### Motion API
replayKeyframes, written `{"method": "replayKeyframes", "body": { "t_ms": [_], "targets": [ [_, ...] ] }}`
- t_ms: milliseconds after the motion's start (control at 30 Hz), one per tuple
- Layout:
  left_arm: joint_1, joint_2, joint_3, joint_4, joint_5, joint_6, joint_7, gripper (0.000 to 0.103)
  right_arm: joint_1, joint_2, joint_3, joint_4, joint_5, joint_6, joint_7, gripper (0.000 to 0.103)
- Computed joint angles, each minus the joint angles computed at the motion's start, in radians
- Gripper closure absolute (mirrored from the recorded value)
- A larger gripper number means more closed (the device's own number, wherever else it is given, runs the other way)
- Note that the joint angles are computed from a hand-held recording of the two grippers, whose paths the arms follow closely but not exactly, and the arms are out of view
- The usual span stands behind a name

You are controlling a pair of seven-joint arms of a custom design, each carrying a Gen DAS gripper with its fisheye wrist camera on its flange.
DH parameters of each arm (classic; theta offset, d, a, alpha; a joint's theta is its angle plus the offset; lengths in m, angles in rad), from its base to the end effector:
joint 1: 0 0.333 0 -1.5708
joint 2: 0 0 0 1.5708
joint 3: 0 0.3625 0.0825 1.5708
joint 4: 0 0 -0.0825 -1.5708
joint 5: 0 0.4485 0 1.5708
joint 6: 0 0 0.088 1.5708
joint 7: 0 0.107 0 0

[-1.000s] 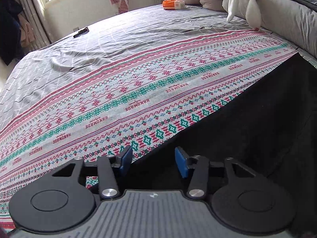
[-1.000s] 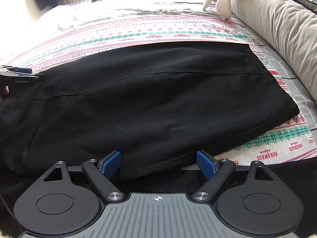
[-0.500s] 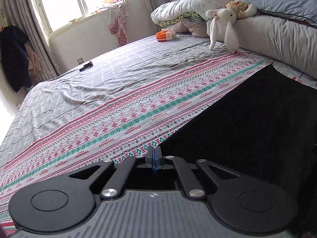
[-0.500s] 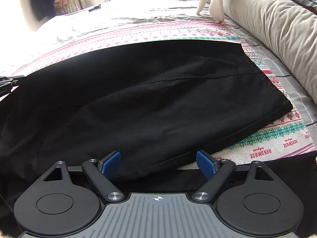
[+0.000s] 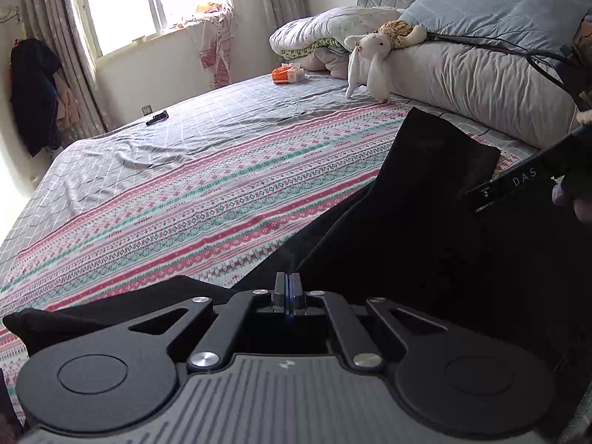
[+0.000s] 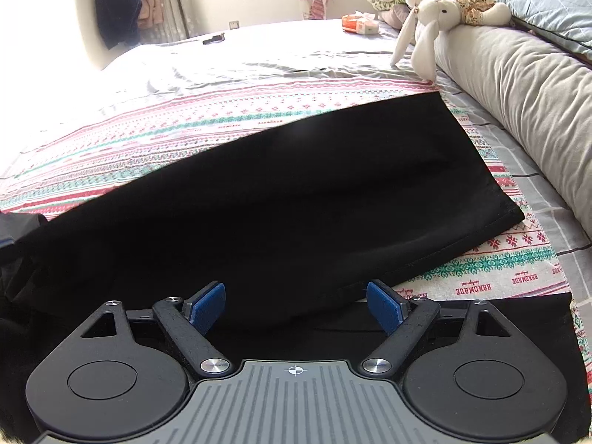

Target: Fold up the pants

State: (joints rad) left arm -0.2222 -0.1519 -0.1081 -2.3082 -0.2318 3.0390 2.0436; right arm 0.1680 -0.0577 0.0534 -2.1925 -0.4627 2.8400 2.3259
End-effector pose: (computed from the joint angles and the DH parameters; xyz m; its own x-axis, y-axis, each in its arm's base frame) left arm 0.5570 -0.1749 0.5228 -0.4732 -0.8609 -0.1869 -0.4966 0.4359 -0.7506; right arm 0.5977 0.1589 0.5004 -0.0965 -0.9894 -0.1085 -0.7285 0.1445 -0.6696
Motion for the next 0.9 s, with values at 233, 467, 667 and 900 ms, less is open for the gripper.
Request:
{"method": "replayKeyframes", "body": {
  "t_ms": [233,467,667,900],
  "targets": [
    [-0.055,-0.093,0.036,-0.136,-0.095,-0.054,0.025,0.082,0.017,-0.039,0.023,-0.034,0.011,0.039,-0.040,0.018],
    [-0.060,-0.120,0.044,-0.196,-0.103,-0.086,0.019,0.082,0.094,-0.024,0.030,-0.041,0.217,0.059,-0.260,0.018],
    [-0.156,-0.096,0.148,-0.188,-0.286,-0.079,0.172,0.076,0.141,0.007,0.042,-0.041,0.352,0.049,-0.424,0.018],
    [-0.204,-0.120,0.250,-0.169,-0.656,-0.040,0.419,0.034,0.220,0.001,0.026,-0.082,0.649,0.142,-0.868,0.018]
  ]
}}
